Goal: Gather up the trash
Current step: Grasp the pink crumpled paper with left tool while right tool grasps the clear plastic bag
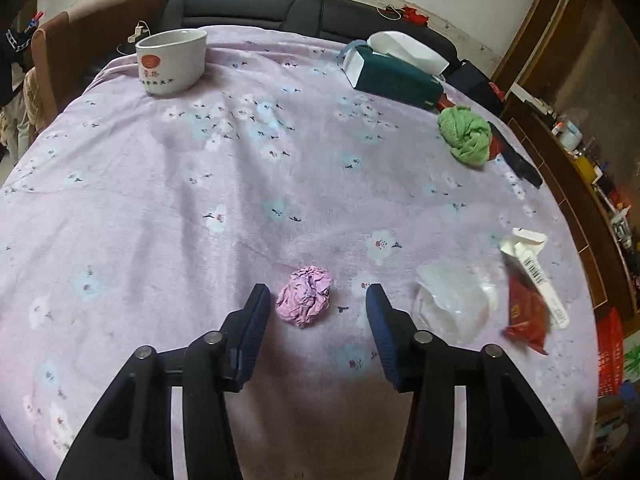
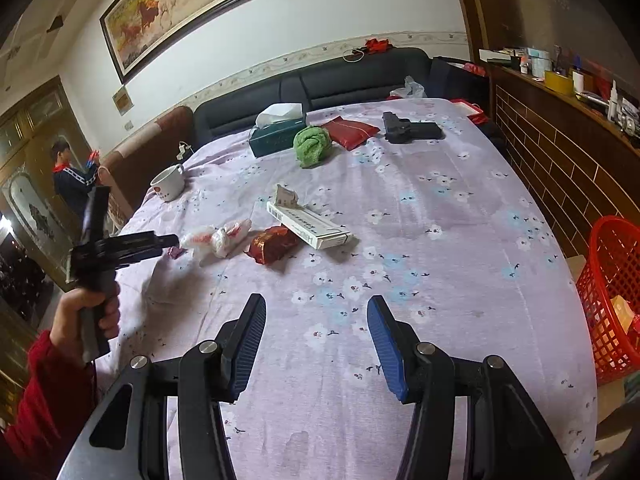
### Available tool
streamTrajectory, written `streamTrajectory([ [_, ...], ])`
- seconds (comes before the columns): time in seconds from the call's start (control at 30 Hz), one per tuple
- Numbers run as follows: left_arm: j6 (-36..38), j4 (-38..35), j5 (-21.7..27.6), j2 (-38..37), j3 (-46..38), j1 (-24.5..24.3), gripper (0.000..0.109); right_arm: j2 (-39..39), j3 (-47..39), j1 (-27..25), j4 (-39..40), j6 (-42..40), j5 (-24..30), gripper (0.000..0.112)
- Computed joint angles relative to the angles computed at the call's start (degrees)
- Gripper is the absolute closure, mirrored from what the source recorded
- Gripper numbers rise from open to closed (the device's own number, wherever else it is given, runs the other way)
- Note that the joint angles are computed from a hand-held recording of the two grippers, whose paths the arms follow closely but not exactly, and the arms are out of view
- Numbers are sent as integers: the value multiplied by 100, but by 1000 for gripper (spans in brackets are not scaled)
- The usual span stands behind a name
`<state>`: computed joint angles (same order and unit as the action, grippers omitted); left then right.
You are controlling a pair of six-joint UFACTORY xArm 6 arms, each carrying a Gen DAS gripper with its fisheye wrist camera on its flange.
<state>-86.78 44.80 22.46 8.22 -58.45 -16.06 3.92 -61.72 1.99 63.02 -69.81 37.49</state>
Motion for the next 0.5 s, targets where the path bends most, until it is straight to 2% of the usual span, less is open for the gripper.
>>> streamTrajectory([
  [0.03,-119,164,93,41,-65,-34,64,5,-14,29,-37,35,-11,56],
  [0.1,-264,378,296,121,-174,-92,79,25,-59,94,-143,143,-16,56],
  [0.13,-383,531,358,111,-162,-100,83,32,-80,116,-185,192,3,56],
  [0.23,-797,891,10,-3,39,44,84,122,-247,268,-372,444,144,56],
  [0.37,-1673,1721,151,-315,254,54,84,370,-576,589,-535,792,291,56],
  [0.5,-1737,1856,240,-338,252,34,84,1077,-1378,1007,-824,1591,543,56],
])
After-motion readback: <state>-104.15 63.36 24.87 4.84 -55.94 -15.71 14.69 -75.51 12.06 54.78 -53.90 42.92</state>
